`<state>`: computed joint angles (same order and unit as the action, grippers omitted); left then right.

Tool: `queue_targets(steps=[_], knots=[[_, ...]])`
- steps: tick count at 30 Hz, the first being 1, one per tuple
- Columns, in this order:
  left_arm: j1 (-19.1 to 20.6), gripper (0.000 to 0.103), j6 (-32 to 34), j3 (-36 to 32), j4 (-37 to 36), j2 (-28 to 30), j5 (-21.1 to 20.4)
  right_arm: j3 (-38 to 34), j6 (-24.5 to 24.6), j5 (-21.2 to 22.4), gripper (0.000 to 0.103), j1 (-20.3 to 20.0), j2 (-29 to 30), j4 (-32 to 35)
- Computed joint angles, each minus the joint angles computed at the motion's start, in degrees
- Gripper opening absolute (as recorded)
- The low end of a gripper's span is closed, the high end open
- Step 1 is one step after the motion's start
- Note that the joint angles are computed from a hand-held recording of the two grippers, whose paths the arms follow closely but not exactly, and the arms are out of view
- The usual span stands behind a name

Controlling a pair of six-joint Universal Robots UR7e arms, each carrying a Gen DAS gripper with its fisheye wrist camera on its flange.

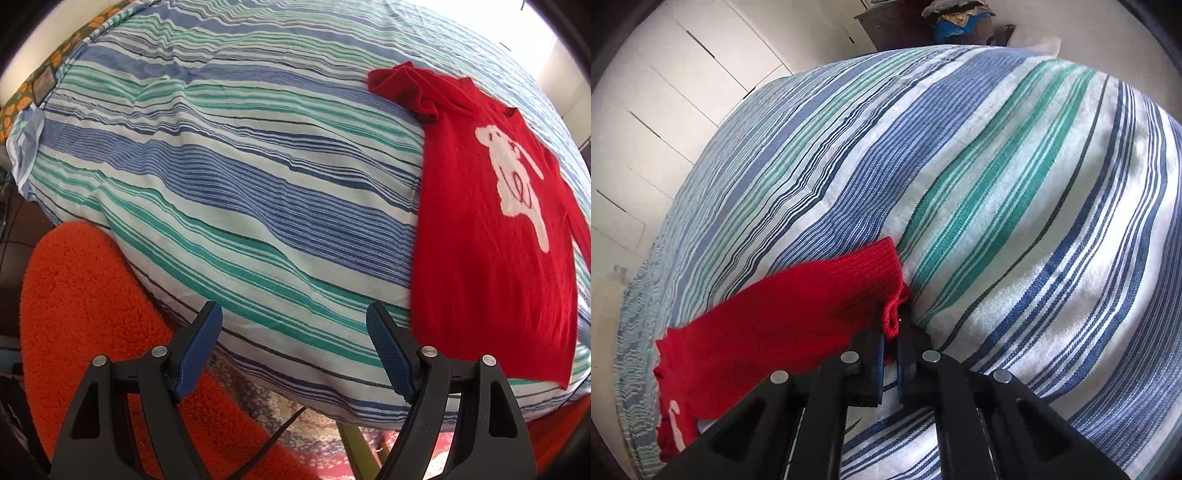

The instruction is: Fold small clothes

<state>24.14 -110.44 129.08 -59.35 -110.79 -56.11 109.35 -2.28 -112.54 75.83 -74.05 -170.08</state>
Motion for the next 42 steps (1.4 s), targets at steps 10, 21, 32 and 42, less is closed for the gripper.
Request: queue_targets(steps=[10,21,32,42], knots=[[-1.2,0.082,-1.9,1.1,0.1,-3.1,0.3,6.9,-1.2,-4.1,0.084,1.9,-8.0,-5.1],[-1.2,0.082,-0.5,1.6,-0.8,-3.3,0.4,24.1,-20.5,-10.1,0.095,11.9,-21.5,-21.4],[-1.8,0.083,-2.2,1.6,0.0,-3.7,0.2,28.5,-33.0,-13.1,0.101,18.1,-17.6,-32.2],[-1.2,0.083,-1.5,1.6,-0.3,-3.1,0.1,28.8,-33.7,-13.5,0.101,18.0,-16.5,-34.2]])
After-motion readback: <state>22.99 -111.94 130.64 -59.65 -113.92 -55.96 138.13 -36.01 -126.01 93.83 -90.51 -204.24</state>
